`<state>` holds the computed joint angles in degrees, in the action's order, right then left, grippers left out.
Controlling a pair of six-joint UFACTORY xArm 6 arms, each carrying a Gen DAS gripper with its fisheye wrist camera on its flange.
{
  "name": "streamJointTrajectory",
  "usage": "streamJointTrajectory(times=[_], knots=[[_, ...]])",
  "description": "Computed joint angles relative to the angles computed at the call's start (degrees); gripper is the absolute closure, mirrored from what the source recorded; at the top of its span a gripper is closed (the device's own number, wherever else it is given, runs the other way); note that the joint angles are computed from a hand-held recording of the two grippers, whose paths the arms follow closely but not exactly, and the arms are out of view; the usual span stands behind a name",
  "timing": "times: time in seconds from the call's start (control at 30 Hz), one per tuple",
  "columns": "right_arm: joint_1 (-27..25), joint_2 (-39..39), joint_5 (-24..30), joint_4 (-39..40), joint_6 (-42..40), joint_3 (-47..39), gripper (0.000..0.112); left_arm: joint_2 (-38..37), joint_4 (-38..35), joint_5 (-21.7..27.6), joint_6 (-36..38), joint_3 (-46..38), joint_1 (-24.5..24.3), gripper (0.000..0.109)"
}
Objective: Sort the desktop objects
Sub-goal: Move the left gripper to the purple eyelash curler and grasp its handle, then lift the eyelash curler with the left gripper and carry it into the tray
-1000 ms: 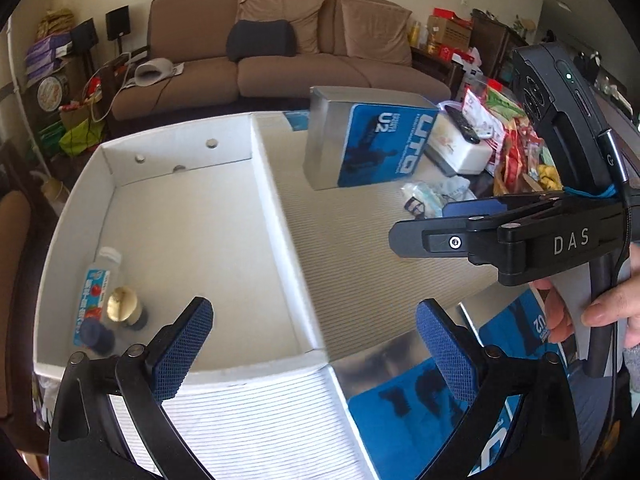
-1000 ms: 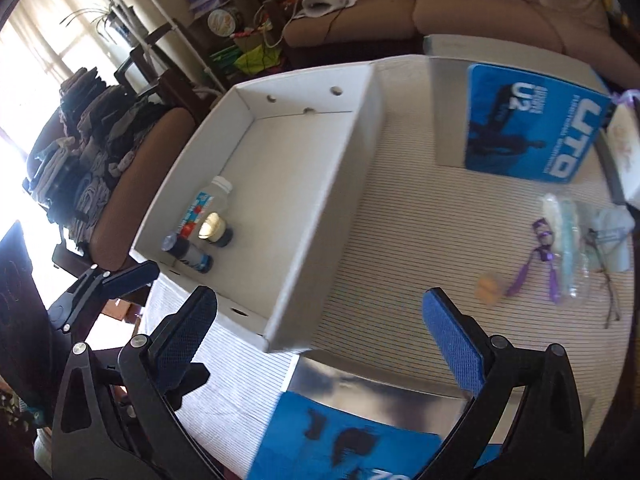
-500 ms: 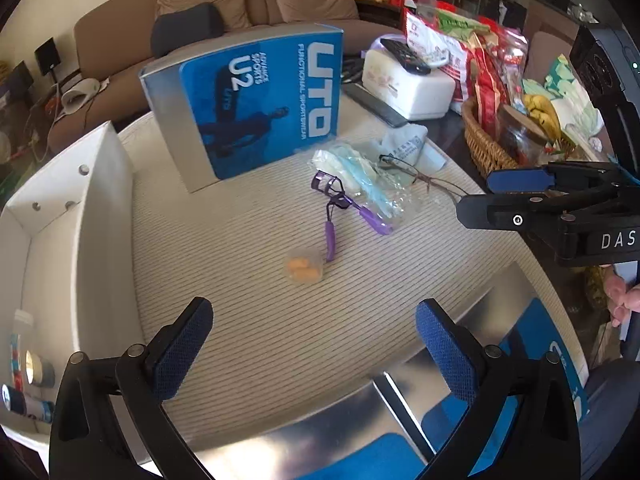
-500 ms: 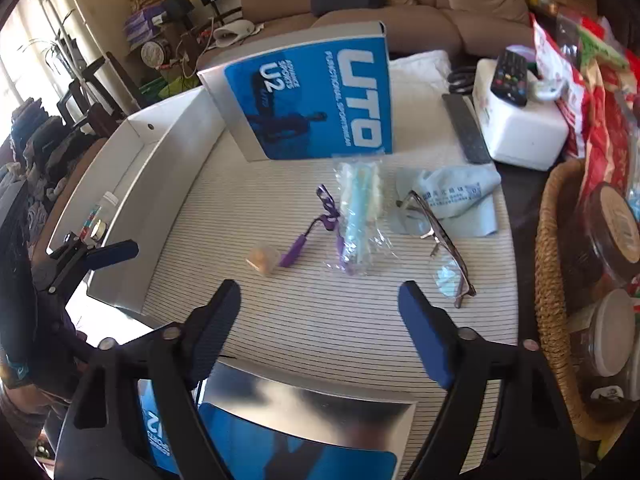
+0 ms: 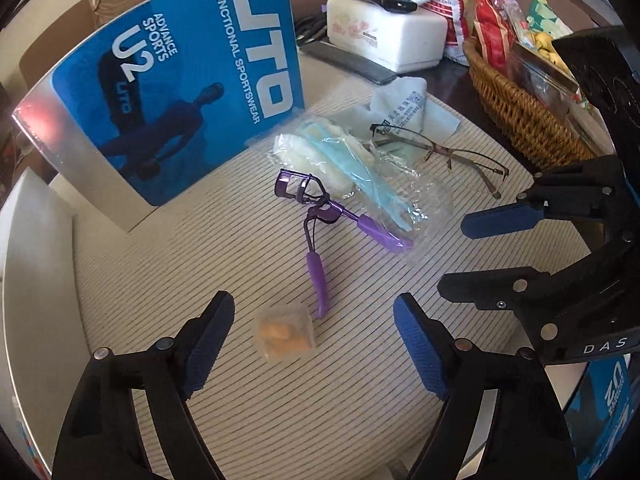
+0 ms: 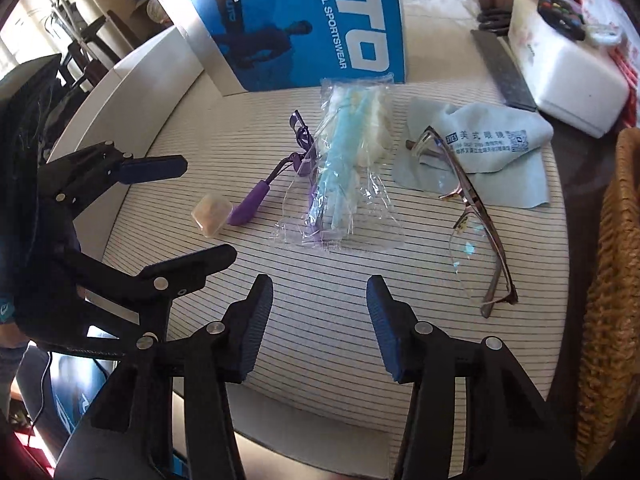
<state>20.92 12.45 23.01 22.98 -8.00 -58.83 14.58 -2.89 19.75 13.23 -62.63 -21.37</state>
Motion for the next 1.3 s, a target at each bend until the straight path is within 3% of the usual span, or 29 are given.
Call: streamJointTrajectory(times=[0.43,0.47,0.5,0.53,0.57,0.6,0.73,0.8,0.93,1.1,1.3], knots=[[-0.46,6.39,0.91,-1.67,-1.62,-7.07,0.066,5.57,-6.19,5.42,7.3,-6.61,0.55,0.029],[-0.42,6.79,1.46,-1.05,-2.16,-7.53,0.067,5.95,-5.79,5.91,7.35,-7.02,0.44,0.033],[-0.39,7.26,2.27,0.18,-3.17,-8.12,0.073,6.53,-6.16,6.88,7.87,-7.79,0.33,0.05],[-0.45,7.94,3.64,1.2,-3.93,-9.07,0.085,6.93,-5.99,7.64,7.69,-8.36,0.27,0.058],[-0.48,8.52,4.7,1.34,-3.75,-9.89,0.088,6.97,-7.56,7.85,8.76,-8.58,0.2,0.068],[-0.36,8.52,4.18,1.54,-3.65,-9.9,0.091,7.09,-7.55,7.94,8.6,-8.76,0.08,0.074],[-0.35,9.12,5.27,1.25,-2.72,-11.06,0.101,7.54,-8.49,8.61,8.52,-9.56,0.0,0.079],[-0.31,8.85,5.39,-0.84,-0.89,-10.81,0.103,7.89,-9.3,9.29,8.13,-10.31,0.43,0.094],[-0.4,6.98,5.49,4.0,-3.64,-8.84,0.104,7.65,-15.11,12.01,11.23,-11.27,1.41,0.1],[0.11,3.08,5.17,7.3,-4.48,-5.83,0.105,4.4,-11.55,11.39,9.75,-8.49,1.2,0.1],[1.2,-3.81,4.29,4.61,-1.14,-0.67,0.105,-0.57,-11.05,11.5,8.86,-5.82,0.93,0.1]])
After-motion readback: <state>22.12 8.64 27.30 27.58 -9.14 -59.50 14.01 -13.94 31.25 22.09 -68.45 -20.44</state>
